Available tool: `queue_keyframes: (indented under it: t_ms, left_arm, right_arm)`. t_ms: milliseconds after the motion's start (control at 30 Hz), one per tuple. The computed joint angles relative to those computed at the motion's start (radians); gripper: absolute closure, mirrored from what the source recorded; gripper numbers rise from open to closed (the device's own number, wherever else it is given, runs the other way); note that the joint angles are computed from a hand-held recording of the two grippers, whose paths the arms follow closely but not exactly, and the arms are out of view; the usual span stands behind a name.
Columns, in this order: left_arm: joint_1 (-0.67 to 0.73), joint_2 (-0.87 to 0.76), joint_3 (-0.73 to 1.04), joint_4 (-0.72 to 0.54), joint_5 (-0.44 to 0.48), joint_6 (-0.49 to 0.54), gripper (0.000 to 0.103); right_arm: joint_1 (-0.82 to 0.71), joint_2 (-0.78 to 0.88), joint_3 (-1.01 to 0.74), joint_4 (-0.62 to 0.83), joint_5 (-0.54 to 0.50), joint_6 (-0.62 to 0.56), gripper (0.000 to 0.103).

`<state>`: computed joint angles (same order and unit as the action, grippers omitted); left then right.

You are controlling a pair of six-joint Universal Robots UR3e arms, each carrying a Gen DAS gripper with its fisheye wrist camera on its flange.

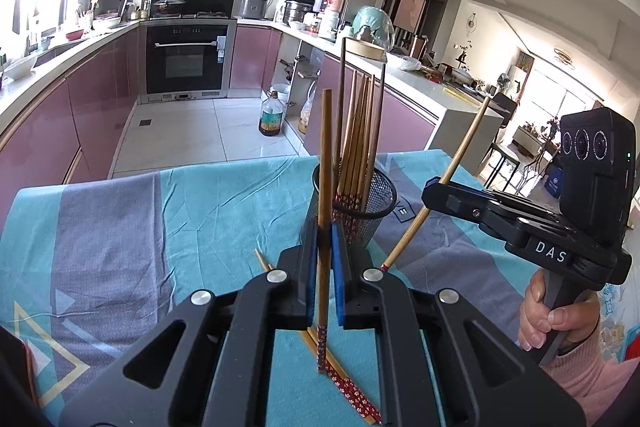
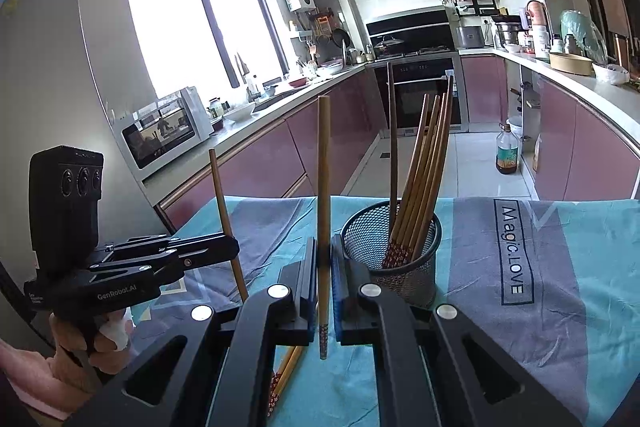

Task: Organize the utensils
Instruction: 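Lift both chopsticks upright and insert them into the black mesh cup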

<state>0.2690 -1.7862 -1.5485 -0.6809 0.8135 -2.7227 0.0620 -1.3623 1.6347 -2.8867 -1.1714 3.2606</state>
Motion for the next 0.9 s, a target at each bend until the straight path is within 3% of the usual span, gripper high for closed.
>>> queue_keyframes:
  t_ms: [900]
  left_arm:
    - [-0.028, -0.078, 0.239, 0.004, -0.049, -0.081, 0.095]
  right_arm:
    - [-0.025, -0.007, -0.115, 0.028, -0.017, -0.026, 0.098]
